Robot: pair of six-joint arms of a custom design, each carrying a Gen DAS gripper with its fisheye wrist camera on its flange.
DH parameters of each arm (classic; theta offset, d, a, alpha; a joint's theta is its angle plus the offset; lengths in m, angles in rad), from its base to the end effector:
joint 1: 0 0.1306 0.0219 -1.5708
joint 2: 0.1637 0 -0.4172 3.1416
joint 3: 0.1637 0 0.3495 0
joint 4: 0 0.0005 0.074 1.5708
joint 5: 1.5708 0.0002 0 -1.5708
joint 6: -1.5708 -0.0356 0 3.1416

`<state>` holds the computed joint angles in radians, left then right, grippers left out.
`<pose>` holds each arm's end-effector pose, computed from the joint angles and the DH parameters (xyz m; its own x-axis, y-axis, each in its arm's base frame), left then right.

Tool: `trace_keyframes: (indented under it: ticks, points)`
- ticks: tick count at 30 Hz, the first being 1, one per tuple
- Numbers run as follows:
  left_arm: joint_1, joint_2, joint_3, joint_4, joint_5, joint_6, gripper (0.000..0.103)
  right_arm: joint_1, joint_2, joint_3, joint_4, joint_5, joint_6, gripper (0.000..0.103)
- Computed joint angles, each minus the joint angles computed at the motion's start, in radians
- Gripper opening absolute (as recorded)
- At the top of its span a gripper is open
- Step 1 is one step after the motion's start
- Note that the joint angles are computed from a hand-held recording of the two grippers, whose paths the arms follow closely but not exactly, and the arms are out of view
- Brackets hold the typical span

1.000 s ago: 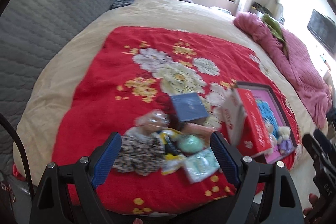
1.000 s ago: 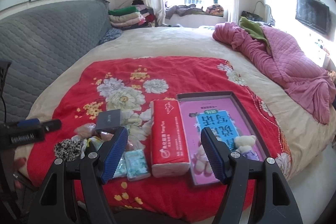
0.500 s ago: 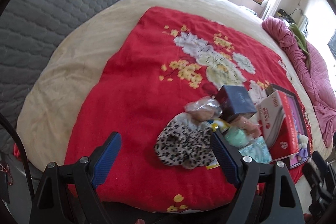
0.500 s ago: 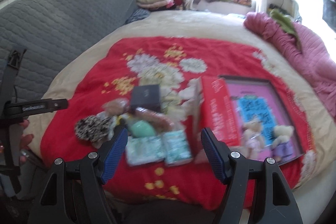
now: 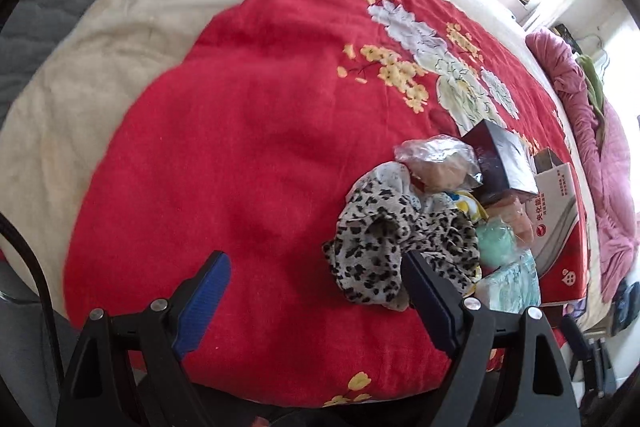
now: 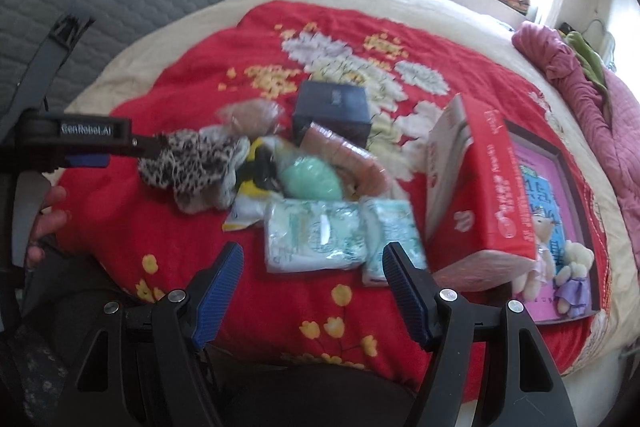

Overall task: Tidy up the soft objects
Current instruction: 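Grasp the leopard-print cloth with the left tool while the right tool grasps a white wipes pack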

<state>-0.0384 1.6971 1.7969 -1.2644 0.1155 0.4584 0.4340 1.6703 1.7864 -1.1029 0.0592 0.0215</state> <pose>0.5314 -0.0250 0.4647 -0.8602 -0.4068 -0.3075 -0.3312 0.9042 -0.2698 0.4891 0.2238 0.4824 -0.7484 -0.3705 -0.5502 -0.4063 0.9117 -0.0612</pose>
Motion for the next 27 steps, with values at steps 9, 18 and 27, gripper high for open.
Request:
trace_keyframes:
  ticks: [9,18,27]
  points:
    - [0.01,0.015,-0.008,0.044,0.044,0.02,0.087,0.074,0.126,0.06,-0.06,0.204,0.076,0.074]
    - [0.022,0.039,-0.023,0.073,0.105,0.052,0.087,0.078,0.15,0.041,-0.001,0.299,0.132,0.052]
    - [0.056,0.032,-0.077,0.161,0.203,0.097,0.022,0.024,0.095,0.033,0.026,0.132,0.061,0.03]
